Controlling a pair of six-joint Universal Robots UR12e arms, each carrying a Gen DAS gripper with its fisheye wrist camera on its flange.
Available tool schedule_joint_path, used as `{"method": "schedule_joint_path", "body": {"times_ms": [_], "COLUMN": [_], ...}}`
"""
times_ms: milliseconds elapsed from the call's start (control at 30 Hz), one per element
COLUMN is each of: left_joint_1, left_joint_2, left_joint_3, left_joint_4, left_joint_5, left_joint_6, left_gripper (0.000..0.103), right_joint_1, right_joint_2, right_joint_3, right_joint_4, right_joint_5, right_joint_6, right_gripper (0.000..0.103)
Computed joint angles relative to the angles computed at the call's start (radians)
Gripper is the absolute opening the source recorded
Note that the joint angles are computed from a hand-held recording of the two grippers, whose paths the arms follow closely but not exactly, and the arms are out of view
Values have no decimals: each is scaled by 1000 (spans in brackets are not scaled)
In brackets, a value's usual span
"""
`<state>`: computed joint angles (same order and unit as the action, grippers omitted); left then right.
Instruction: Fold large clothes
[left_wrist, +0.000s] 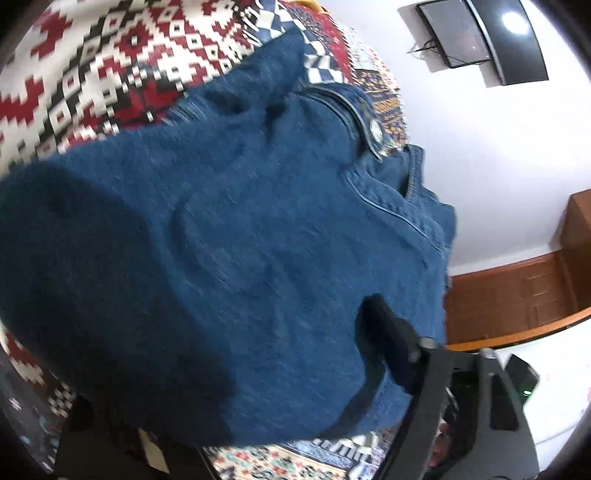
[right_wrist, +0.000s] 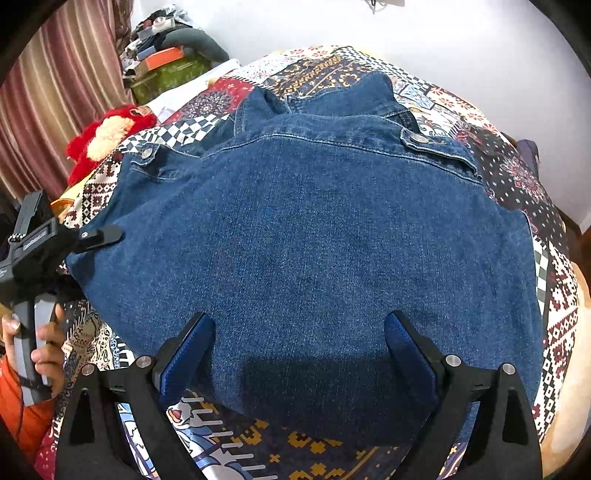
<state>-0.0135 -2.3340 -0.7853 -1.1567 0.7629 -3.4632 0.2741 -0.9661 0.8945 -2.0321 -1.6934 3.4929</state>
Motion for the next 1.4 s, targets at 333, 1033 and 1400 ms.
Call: {"method": "schedule_joint_path", "body": {"times_ms": [333,1033,1400], "left_joint_1": [-30,-49,-106], "left_joint_2": [73,184,160], "left_joint_3": [-17,-134,-73], "left_joint_4": [194,503,525], "left_joint_5": [267,545,430], "left_joint_6": [86,305,421], "left_gripper": [39,38,34], "right_joint_1": [7,62,-3], "right_joint_2": [-7,268,31], "right_joint_3": [-61,-472,-91], "right_joint_4": [62,271,25], "right_joint_5": [9,174,260], "right_joint_6": [11,-102,29], "right_gripper": [94,96,96]}}
